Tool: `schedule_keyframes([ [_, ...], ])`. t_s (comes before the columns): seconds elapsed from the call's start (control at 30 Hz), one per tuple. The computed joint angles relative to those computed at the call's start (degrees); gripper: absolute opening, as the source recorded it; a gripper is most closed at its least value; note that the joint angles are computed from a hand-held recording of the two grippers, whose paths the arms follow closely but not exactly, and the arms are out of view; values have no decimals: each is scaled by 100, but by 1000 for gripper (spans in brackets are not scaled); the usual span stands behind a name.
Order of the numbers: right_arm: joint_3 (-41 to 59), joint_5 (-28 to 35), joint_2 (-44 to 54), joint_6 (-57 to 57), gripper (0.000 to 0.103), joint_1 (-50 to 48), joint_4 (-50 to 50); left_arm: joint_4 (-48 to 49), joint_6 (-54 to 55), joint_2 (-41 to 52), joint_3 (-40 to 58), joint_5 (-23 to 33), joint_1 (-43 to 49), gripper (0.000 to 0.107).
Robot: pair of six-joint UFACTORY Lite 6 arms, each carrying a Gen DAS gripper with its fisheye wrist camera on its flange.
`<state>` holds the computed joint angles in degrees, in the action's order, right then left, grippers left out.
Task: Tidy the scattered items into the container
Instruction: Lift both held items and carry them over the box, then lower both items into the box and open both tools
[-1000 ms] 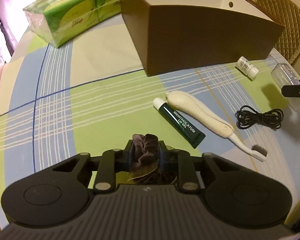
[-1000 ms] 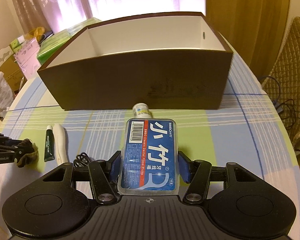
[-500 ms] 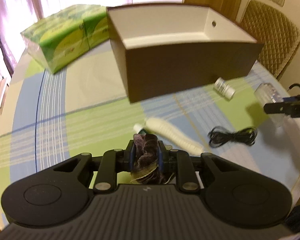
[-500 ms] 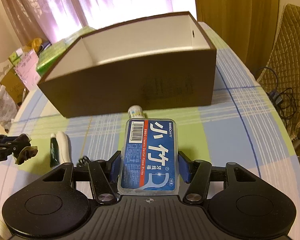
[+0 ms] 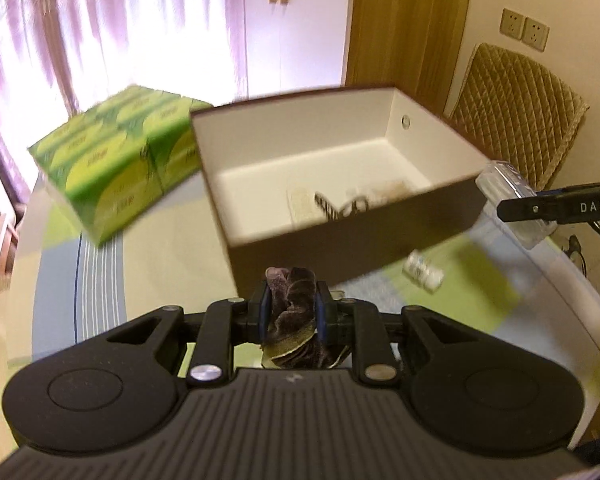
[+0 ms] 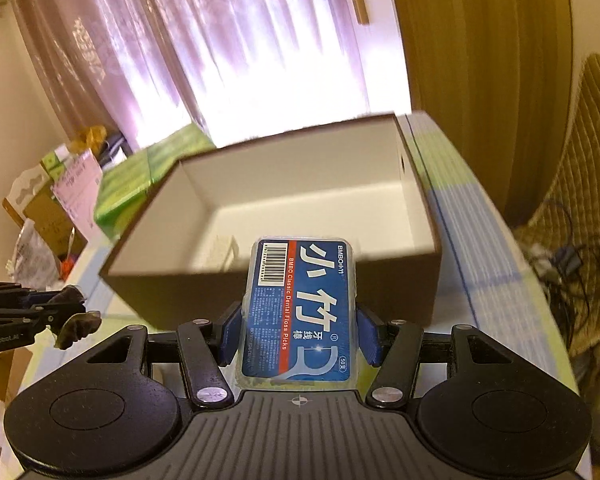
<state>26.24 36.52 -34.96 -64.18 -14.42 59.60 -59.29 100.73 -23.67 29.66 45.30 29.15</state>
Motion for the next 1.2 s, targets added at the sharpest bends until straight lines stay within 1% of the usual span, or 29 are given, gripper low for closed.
schedule_keyframes([
  [0.23, 936, -713, 1372, -713, 60, 566, 938, -506, -346, 1038, 1016, -925, -1280, 18],
  [0.37, 1497, -1011, 2175, -1076, 60, 874, 1441, -686, -455, 1713, 1634, -1405, -1856, 18],
  [0.47, 1870, -1161, 2685, -1297, 60, 1046, 1712, -769, -513, 2187, 2054, -1648, -2159, 18],
  [0.7, 2641, -1272, 3675, -1526, 60, 1141, 1887, -809, -621, 3033, 2782, -2107, -2677, 18],
  [0.87, 3214, -1293, 4386, -1375, 60, 1246, 1715, -715, -805, 3735, 3359, -2390, -2934, 18],
  [0.93, 3477, -1305, 4676, -1153, 60, 1304, 1511, -550, -1012, 4067, 3648, -2497, -3011, 18],
  [1.03, 3905, -1339, 5106, -700, 60, 1393, 1088, 51, -1695, 4663, 4213, -2649, -3129, 18],
  [1.13, 4238, -1354, 5422, -243, 60, 1417, 646, 920, -2567, 5259, 4791, -2854, -3285, 18],
  [1.2, 4481, -1368, 5647, 137, 60, 1440, 299, 1643, -3326, 5662, 5221, -2865, -3361, 18],
])
